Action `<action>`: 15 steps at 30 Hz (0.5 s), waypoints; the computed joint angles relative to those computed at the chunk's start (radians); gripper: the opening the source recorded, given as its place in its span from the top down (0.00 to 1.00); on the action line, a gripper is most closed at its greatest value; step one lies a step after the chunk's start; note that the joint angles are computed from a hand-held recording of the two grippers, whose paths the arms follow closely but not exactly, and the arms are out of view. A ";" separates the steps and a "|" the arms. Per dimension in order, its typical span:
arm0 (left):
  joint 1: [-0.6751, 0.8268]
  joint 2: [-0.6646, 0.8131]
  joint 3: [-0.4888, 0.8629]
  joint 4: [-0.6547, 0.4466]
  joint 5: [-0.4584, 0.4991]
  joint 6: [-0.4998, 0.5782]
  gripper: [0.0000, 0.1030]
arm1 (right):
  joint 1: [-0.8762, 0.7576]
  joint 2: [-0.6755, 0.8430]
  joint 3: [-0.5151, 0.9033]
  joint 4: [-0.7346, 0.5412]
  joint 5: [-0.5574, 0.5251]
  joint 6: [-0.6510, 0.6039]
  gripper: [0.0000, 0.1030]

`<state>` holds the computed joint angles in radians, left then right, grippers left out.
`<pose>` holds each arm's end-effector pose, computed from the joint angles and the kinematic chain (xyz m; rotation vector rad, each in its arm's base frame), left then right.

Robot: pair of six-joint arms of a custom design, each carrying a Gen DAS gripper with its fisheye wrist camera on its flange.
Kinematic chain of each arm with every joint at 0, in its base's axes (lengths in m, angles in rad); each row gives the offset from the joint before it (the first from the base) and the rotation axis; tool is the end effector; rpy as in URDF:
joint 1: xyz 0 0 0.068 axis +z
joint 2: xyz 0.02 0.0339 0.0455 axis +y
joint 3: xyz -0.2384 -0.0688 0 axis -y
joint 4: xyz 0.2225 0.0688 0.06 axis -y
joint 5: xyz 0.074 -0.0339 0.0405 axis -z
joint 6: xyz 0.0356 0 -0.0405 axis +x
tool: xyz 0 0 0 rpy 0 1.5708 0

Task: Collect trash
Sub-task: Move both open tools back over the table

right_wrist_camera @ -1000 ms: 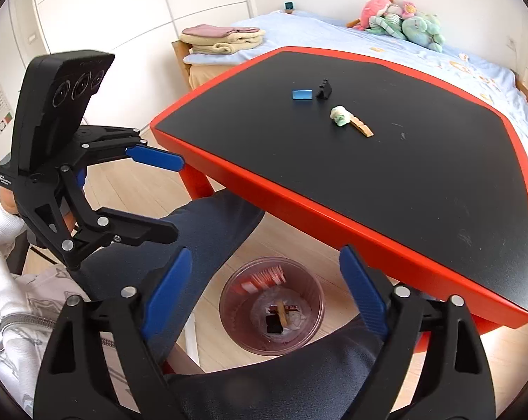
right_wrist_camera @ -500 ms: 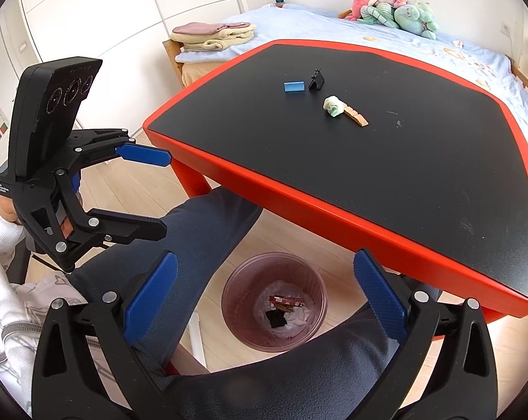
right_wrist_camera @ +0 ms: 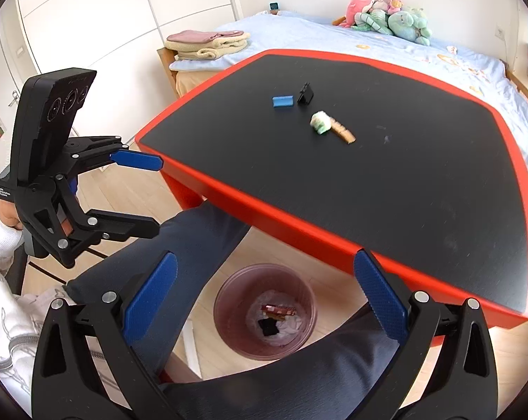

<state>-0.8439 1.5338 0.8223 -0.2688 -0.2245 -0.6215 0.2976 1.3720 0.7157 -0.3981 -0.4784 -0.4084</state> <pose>0.1916 -0.2035 0.1616 0.1954 2.5346 -0.3039 0.2227 0.0854 0.1671 -1.0332 2.3304 0.5822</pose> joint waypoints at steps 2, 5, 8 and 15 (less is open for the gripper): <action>0.020 -0.008 0.007 -0.007 0.001 0.023 0.08 | -0.010 0.017 0.030 -0.006 -0.008 -0.010 0.04; 0.056 -0.015 0.020 -0.014 -0.002 0.066 0.08 | -0.017 0.050 0.082 -0.003 -0.014 -0.025 0.04; 0.099 -0.018 0.031 -0.010 -0.004 0.113 0.08 | -0.018 0.097 0.140 0.005 -0.013 -0.028 0.04; 0.229 0.010 0.083 0.014 0.041 0.229 0.08 | -0.004 0.220 0.286 0.022 0.006 -0.067 0.04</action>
<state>-0.6146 1.5435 0.9051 -0.2549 -0.1836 -0.3923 0.2940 1.5925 1.0018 -0.3762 -0.4727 -0.4759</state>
